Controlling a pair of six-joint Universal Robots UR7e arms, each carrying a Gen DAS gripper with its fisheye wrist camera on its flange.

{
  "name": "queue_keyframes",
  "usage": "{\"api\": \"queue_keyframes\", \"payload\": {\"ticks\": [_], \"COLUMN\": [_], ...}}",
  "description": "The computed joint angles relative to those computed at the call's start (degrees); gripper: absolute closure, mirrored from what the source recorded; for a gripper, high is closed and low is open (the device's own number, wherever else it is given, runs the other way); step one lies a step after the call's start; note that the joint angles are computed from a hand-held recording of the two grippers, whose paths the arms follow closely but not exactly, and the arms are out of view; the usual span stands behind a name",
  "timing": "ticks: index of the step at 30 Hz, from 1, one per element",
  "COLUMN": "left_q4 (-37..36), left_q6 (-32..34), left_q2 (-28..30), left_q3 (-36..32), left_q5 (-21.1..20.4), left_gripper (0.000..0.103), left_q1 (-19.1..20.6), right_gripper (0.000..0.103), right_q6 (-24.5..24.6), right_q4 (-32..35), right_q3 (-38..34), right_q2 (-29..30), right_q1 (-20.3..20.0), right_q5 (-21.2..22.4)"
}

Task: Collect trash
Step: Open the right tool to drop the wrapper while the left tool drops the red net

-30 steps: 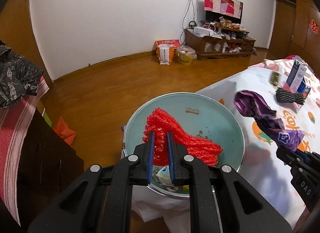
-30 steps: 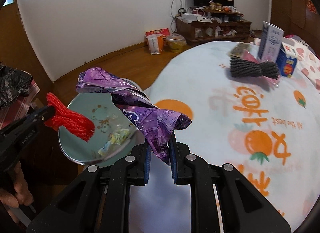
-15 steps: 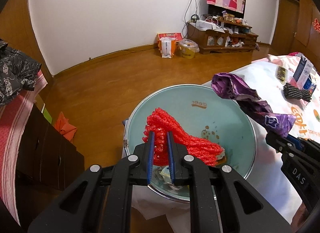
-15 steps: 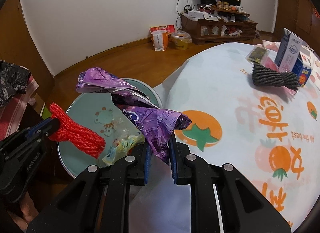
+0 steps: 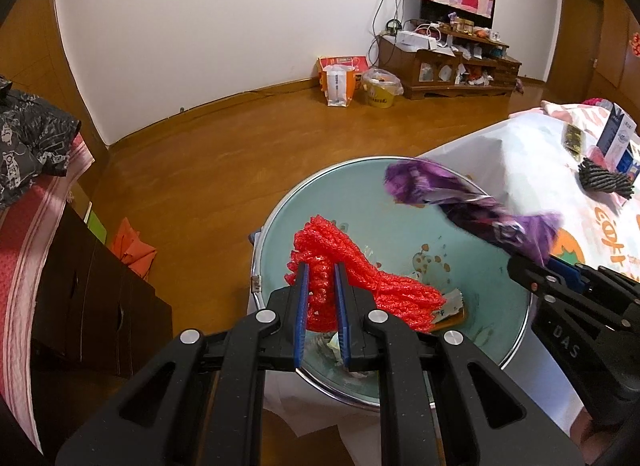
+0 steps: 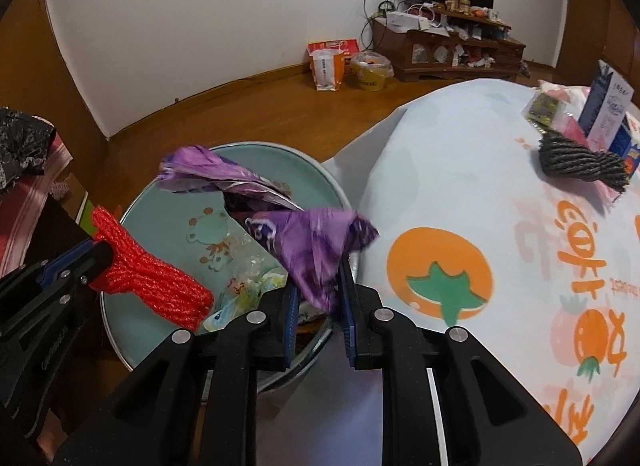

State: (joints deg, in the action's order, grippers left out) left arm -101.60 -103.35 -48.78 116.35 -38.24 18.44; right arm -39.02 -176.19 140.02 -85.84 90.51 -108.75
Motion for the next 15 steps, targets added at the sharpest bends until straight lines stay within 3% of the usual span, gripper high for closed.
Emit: {"api": "queue_keyframes", "payload": {"ticks": [5,15], "left_q4": [0.2,0.7], "left_q6": [0.0,0.6], "left_q2": [0.1,0.5], "left_q3": [-0.3,-0.7], "left_q5": [-0.1,-0.3], "left_gripper": [0.088,0.084], "left_q1": [0.3,0.3], "right_gripper": [0.068,0.068], "right_q6": [-0.4,1.4], "right_q4": [2.1,4.5], "right_q3": [-0.4,-0.8], "right_q2": [-0.8,-6.4], "right_q1": [-1.3,-3.5], "right_q5": [3.5,5.5]}}
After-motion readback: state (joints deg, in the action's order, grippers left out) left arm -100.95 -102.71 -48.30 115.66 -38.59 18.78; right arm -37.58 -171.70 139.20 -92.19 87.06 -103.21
